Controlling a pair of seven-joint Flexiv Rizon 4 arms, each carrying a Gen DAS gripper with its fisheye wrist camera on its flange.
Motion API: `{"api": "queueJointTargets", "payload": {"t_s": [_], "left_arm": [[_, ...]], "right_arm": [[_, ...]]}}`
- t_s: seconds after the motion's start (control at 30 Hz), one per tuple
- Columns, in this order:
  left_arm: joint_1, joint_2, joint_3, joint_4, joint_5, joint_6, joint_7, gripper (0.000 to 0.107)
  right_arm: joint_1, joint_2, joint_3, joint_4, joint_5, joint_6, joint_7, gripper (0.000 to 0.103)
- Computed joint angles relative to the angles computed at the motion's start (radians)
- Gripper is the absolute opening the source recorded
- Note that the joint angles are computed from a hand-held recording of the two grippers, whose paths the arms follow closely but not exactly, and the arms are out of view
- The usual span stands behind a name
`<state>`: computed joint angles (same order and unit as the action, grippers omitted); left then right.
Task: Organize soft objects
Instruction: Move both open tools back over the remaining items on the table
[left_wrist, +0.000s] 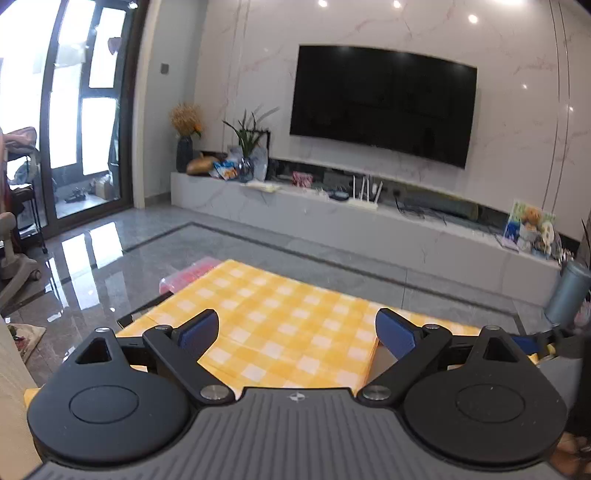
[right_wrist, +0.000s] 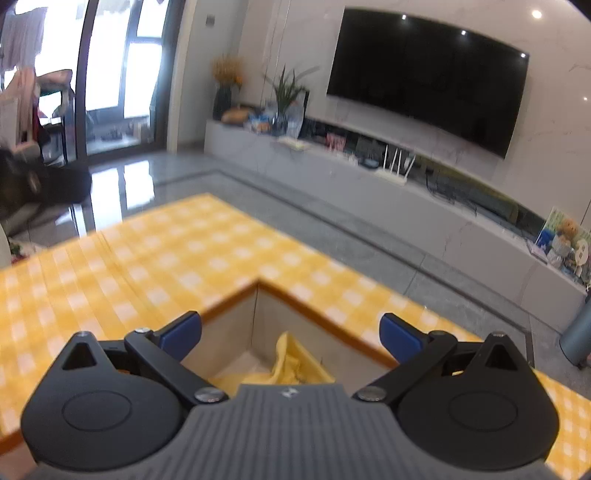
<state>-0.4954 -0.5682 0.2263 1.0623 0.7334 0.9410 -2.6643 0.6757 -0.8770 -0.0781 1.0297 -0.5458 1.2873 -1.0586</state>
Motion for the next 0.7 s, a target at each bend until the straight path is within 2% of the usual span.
{"api": "queueJointTargets", "payload": {"t_s": [0.17, 0.3, 0.4, 0.53, 0.6, 0.7], "left_arm": [[-0.025, 0.011, 0.010, -0.012, 0.040, 0.003, -0.029, 0.103], [-0.009, 0.017, -0.020, 0.001, 0.038, 0.097, 0.027, 0.103], [-0.003, 0.012, -0.037, 0.003, -0.005, 0.151, 0.059, 0.103], [-0.023, -0.011, -0.037, -0.025, -0.042, 0.174, 0.122, 0.103], [-0.040, -0.030, -0.033, -0.051, -0.050, 0.175, 0.160, 0.103], [-0.055, -0.063, -0.047, -0.088, -0.079, 0.182, 0.247, 0.103]], "right_arm": [[0.035, 0.121, -0.090, 0.151, -0.082, 0.048, 0.052, 0.100], [0.062, 0.246, -0.180, 0.339, -0.174, 0.156, 0.196, 0.101], [0.075, 0.339, -0.233, 0.463, -0.252, 0.180, 0.293, 0.100], [0.141, 0.457, -0.411, 0.625, -0.473, 0.247, 0.517, 0.101], [0.139, 0.519, -0.440, 0.692, -0.555, 0.240, 0.591, 0.100], [0.108, 0.604, -0.439, 0.778, -0.624, 0.191, 0.663, 0.100]]}}
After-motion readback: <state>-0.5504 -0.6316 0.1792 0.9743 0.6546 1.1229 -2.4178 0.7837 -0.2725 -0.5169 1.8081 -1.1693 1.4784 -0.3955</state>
